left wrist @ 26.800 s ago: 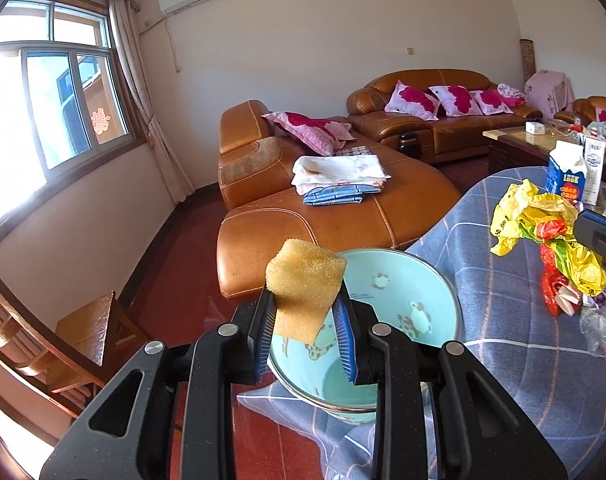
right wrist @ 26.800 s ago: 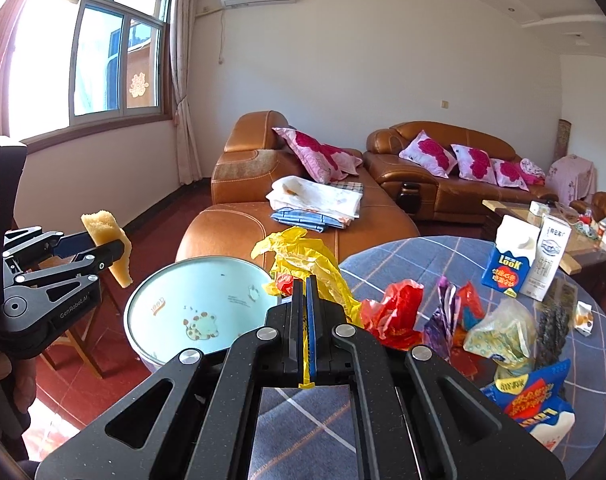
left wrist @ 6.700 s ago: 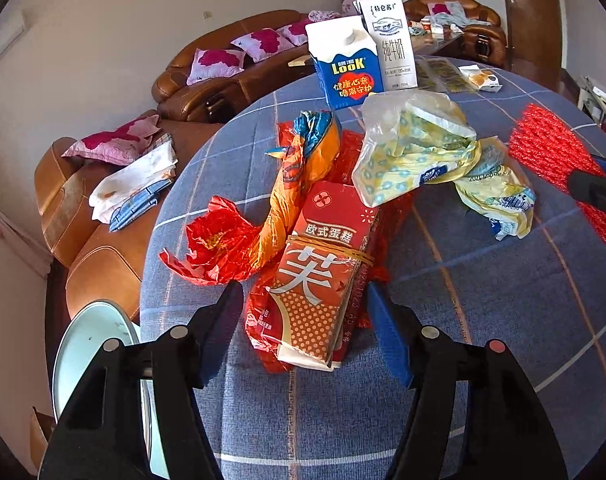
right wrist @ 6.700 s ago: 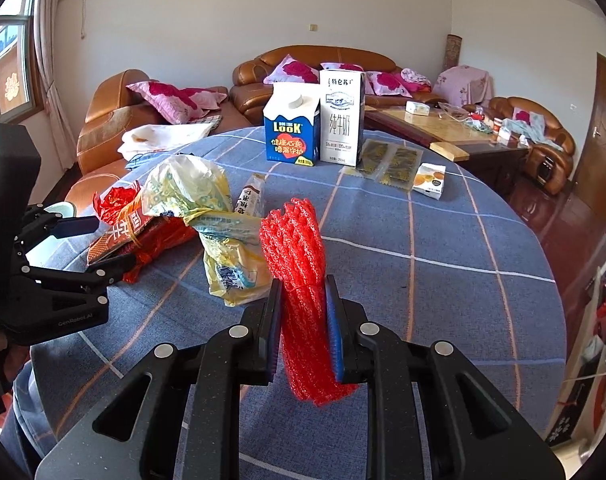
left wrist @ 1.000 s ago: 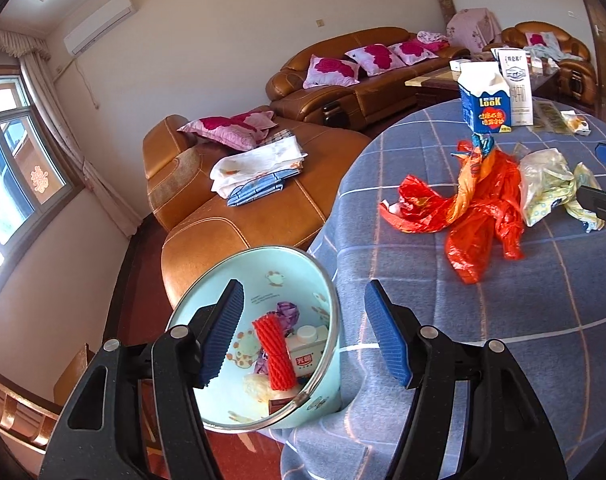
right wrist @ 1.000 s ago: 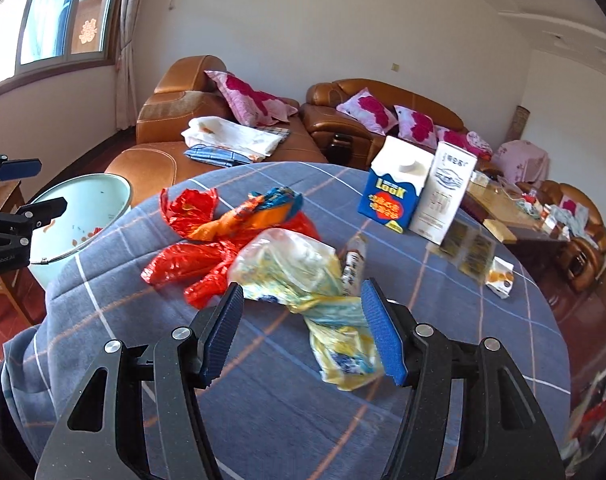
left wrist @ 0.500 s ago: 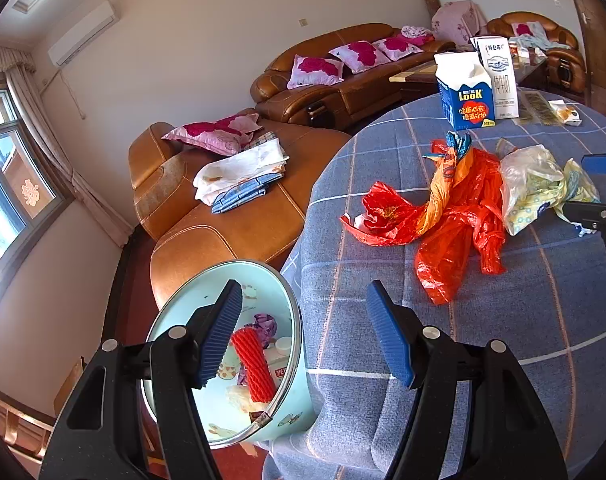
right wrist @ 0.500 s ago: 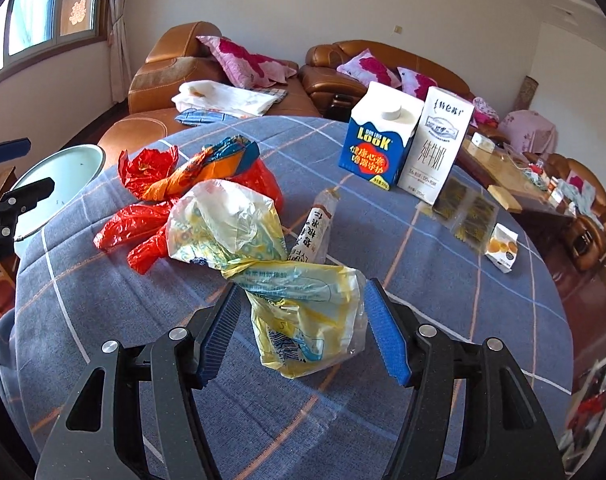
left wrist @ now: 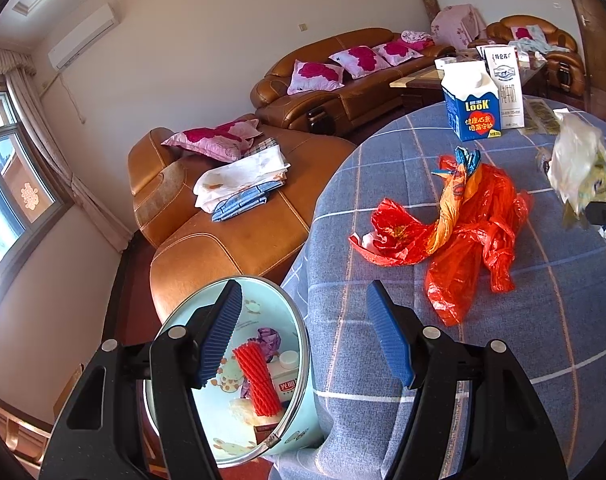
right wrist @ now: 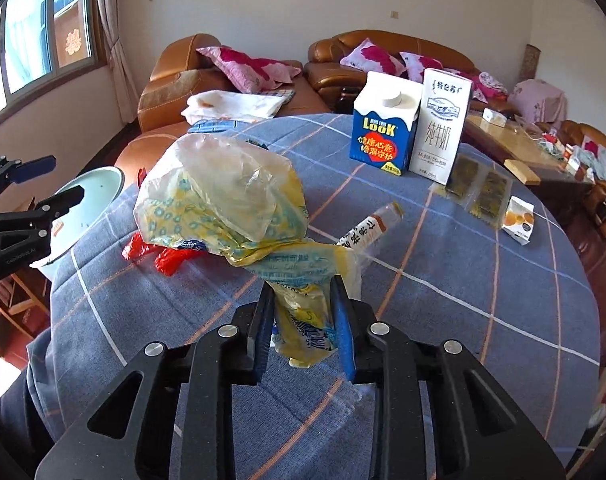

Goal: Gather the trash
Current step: 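Grasp the orange wrapper with the left tool while the right tool lifts the yellow bag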

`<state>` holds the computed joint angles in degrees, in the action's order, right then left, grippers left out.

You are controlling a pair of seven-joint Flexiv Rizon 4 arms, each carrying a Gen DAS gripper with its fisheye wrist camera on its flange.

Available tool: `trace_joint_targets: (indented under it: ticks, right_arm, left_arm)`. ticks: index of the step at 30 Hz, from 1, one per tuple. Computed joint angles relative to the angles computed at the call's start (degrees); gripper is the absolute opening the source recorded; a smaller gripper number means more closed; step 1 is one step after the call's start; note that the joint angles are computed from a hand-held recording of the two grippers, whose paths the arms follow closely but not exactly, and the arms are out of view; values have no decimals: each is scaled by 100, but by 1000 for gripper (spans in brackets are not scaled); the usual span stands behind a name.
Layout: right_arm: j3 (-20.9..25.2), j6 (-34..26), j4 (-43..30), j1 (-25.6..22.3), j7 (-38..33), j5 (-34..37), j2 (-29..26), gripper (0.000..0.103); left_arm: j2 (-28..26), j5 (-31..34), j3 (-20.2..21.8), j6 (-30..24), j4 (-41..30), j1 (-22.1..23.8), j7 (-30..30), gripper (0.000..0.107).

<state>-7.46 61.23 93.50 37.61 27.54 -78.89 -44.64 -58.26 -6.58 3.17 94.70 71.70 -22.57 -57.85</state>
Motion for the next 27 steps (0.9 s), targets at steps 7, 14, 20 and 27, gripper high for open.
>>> trace_joint_targets:
  ticks: [7,14,20,27]
  right_arm:
    - [29,-1058,157,181,387,-83,211,25]
    - [125,-1223,15,82,191,-97,103,25]
    - [106,-1151,-77,71,-1,-69,29,25]
    - [58,-1047,-122,77,-89,-12,-24,25]
  left_arm:
    - [-352,-84,-8,-484,-824,-100,-90,73]
    - [-955,-4,-74,-1578,-2021,-158,-183,75]
    - [-1221,218,-203,-2197,-2499,-102,-344,72]
    - [-1161,246,-763,-2254,-2276,64,219,29]
